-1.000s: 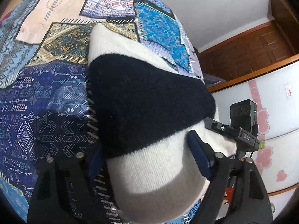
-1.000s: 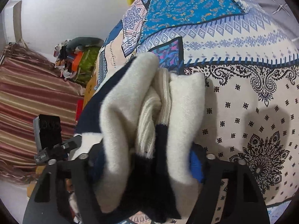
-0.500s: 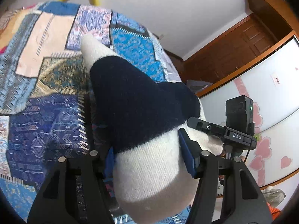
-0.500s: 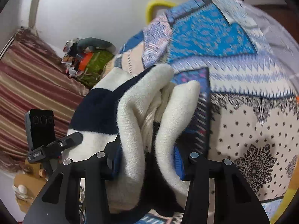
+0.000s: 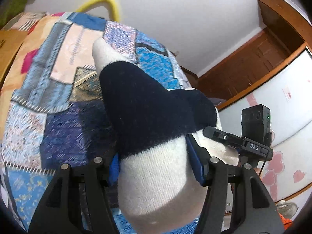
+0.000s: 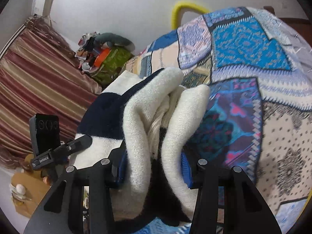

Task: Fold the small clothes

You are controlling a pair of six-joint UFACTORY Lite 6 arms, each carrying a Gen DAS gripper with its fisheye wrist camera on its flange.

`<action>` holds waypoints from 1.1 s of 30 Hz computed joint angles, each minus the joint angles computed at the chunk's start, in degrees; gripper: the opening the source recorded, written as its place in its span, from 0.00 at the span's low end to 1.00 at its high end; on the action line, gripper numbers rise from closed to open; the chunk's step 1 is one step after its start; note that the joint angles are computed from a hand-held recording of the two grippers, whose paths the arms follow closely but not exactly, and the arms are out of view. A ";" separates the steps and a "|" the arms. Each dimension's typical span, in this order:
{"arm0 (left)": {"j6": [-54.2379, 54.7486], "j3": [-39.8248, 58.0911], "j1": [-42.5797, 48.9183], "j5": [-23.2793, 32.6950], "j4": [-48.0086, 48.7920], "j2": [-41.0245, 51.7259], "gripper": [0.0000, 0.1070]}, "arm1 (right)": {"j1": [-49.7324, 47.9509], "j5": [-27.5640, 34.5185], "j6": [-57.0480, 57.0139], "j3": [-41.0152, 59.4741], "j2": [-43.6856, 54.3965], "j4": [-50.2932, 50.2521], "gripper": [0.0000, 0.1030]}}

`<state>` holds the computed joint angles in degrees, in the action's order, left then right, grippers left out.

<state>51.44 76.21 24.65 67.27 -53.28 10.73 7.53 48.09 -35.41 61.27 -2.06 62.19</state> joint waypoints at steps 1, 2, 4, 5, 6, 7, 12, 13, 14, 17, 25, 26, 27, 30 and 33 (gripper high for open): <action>0.70 -0.55 1.17 -0.07 0.58 0.73 0.56 | 1.53 -1.27 0.17 -0.55 0.75 0.55 0.41; 1.18 -1.07 1.91 -0.30 1.08 1.25 0.56 | 2.97 -2.43 0.19 -1.05 1.75 1.12 0.41; 2.26 -2.24 3.46 -1.45 2.31 3.18 0.56 | 5.22 -4.51 0.00 -2.02 3.49 2.24 0.41; 3.22 -3.64 4.21 -2.10 2.69 3.41 0.56 | 6.29 -5.56 -0.12 -2.63 4.15 2.70 0.41; 3.56 -3.90 4.65 -2.83 3.14 4.48 0.56 | 7.50 -6.75 -0.34 -2.93 5.33 3.06 0.41; 3.96 -4.37 5.09 -3.86 3.69 5.59 0.56 | 8.48 -7.70 -0.35 -3.16 6.30 3.14 0.41; 7.01 -6.79 7.34 -6.69 3.40 10.10 0.58 | 8.77 -9.92 -3.09 -4.82 8.43 3.01 0.44; 7.65 -7.33 7.69 -7.14 3.34 10.80 0.59 | 8.39 -9.37 -3.47 -4.95 8.43 2.77 0.46; 8.40 -7.97 7.93 -7.61 3.08 11.11 0.60 | 8.16 -9.42 -4.33 -5.75 7.98 2.85 0.47; 10.89 -10.60 8.37 -9.63 2.31 10.27 0.66 | 8.71 -10.98 -4.56 -8.03 5.30 -0.10 0.52; 10.86 -19.14 6.52 -18.55 6.38 -3.71 0.68 | 9.69 -14.93 4.96 -13.19 -7.22 -11.46 0.56; 10.71 -19.64 5.66 -20.01 6.91 -5.00 0.68 | 9.75 -15.22 6.64 -13.50 -8.83 -13.22 0.56; 10.97 -21.52 4.88 -21.94 7.83 -8.47 0.68 | 9.79 -15.38 8.29 -13.68 -10.43 -14.88 0.56; 10.61 -24.58 4.05 -23.38 9.30 -15.77 0.68 | 10.04 -15.61 12.88 -13.83 -15.86 -18.98 0.56; 9.67 -25.85 3.81 -22.49 9.38 -21.93 0.68 | 13.07 -17.36 20.65 -13.13 -20.74 -25.96 0.56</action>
<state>61.11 50.37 28.47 44.79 -43.90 -11.20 20.60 30.73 -14.76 48.15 -22.80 36.23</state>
